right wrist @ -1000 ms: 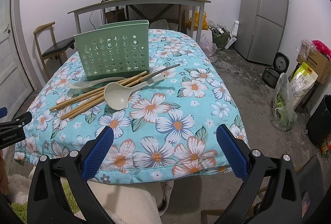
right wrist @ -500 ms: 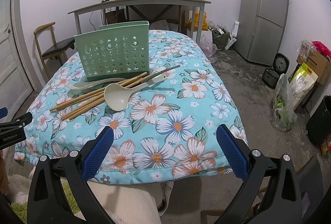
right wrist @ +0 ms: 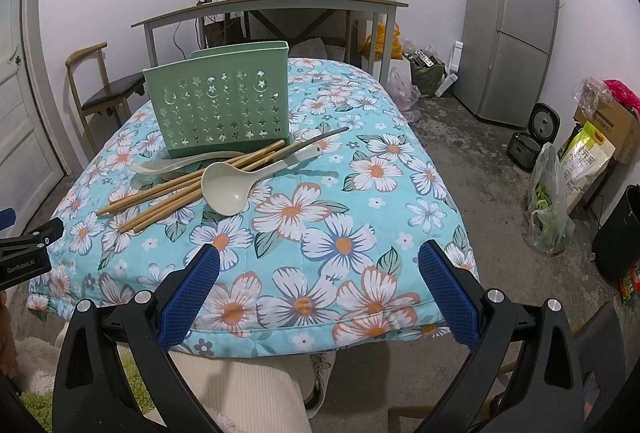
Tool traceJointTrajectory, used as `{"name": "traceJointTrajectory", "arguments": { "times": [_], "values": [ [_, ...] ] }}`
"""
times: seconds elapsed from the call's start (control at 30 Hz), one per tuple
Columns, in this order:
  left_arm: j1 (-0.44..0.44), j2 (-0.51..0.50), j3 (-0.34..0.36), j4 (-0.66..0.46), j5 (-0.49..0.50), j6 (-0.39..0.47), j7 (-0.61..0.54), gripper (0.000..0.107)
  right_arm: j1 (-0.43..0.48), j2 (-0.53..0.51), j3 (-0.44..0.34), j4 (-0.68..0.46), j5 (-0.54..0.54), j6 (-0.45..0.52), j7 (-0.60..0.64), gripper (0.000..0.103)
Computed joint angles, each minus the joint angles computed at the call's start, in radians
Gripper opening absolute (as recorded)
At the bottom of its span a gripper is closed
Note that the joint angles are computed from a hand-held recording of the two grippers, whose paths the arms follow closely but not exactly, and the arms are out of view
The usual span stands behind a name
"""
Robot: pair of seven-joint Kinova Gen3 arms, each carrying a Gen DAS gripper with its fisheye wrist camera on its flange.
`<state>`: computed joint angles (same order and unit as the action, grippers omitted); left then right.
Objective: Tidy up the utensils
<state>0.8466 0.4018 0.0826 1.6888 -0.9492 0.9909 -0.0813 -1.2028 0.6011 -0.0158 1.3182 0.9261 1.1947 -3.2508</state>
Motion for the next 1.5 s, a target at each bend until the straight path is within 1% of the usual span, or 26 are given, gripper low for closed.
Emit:
{"name": "traceJointTrajectory", "arguments": {
  "times": [0.87,0.93,1.0,1.07,1.23,1.4,1.5],
  "values": [
    [0.000,0.000,0.000,0.003,0.002,-0.007,0.002,0.096,0.003,0.000,-0.002,-0.001,-0.001,0.002,-0.005,0.097],
    [0.008,0.001,-0.007,0.031,-0.018,-0.031,0.043,0.096,0.006,0.002,-0.003,-0.009,-0.006,0.004,0.006,0.097],
    [0.007,0.000,-0.006,0.041,-0.027,-0.046,0.058,0.096,0.005,0.004,-0.001,-0.013,-0.007,0.006,0.013,0.097],
    [0.002,0.000,-0.004,0.044,-0.029,-0.057,0.054,0.096,0.006,0.009,0.000,-0.023,-0.008,0.004,0.019,0.097],
    [-0.006,-0.001,-0.007,0.037,-0.035,-0.053,0.037,0.096,0.007,0.019,0.008,-0.030,-0.008,-0.016,0.012,0.097],
    [-0.032,0.010,-0.016,0.006,-0.027,-0.055,0.000,0.096,0.016,0.029,0.014,-0.043,-0.015,-0.032,0.022,0.097],
    [-0.057,0.019,-0.021,-0.021,-0.003,-0.067,-0.043,0.096,0.027,0.034,0.019,-0.054,-0.024,-0.054,0.033,0.097]
  ]
}}
